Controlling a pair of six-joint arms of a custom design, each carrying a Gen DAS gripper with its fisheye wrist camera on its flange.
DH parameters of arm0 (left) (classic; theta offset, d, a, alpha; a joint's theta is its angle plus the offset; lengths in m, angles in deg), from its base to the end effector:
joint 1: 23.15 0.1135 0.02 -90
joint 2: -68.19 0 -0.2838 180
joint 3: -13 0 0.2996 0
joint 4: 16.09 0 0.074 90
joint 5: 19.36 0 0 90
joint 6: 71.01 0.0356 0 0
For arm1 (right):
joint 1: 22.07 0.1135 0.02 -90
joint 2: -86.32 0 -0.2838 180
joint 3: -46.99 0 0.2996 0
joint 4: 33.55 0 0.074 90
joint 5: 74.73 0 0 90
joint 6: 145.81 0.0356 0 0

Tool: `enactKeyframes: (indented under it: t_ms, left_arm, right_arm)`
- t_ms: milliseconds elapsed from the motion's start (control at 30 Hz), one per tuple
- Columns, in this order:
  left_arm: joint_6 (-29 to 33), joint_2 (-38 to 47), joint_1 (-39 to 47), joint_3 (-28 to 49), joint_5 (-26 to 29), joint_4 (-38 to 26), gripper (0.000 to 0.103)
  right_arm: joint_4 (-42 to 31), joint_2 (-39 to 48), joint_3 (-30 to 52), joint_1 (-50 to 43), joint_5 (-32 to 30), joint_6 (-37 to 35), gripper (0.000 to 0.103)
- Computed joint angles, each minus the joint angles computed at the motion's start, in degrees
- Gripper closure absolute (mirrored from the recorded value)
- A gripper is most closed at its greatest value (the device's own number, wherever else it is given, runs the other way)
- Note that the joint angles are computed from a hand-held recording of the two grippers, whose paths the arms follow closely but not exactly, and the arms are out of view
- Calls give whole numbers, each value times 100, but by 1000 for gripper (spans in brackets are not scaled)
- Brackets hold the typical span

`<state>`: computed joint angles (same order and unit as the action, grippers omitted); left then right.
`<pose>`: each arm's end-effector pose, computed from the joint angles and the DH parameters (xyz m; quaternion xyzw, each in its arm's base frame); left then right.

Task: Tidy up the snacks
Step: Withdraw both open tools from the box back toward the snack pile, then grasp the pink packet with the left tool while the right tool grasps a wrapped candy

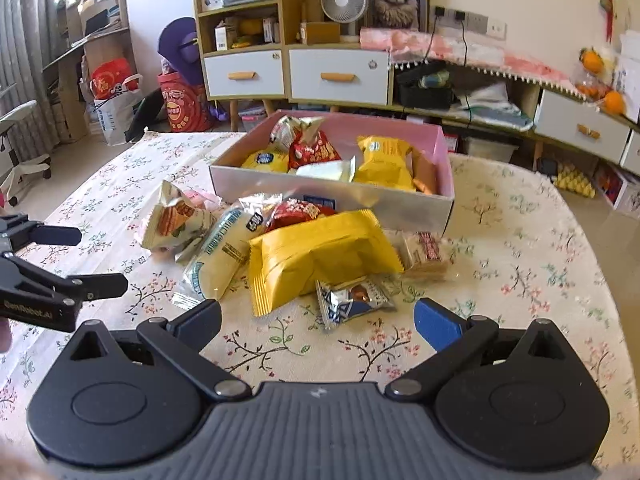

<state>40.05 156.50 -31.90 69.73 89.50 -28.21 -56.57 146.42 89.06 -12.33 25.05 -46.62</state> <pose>0.3390 -0.0638 0.1659 0.2956 0.8600 -0.1082 0.4017 0.2432 0.0356 0.1952 0.0310 0.9070 -0.0086 0.4199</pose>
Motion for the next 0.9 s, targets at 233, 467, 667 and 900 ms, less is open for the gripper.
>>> enactKeyframes:
  t_ms: [233, 467, 667, 900]
  left_arm:
    - [93, 589, 65, 175, 122, 437, 3]
    - [-10, 1103, 197, 600, 353, 427, 4]
    - [-56, 1311, 178, 863, 395, 431, 14]
    - [-118, 1445, 131, 1053, 435, 423, 34]
  right_arm:
    - [409, 395, -116, -186, -7, -512, 1]
    - [792, 902, -132, -353, -136, -810, 5]
    - [914, 1065, -54, -540, -464, -635, 8]
    - [958, 1126, 20, -550, -527, -732, 19]
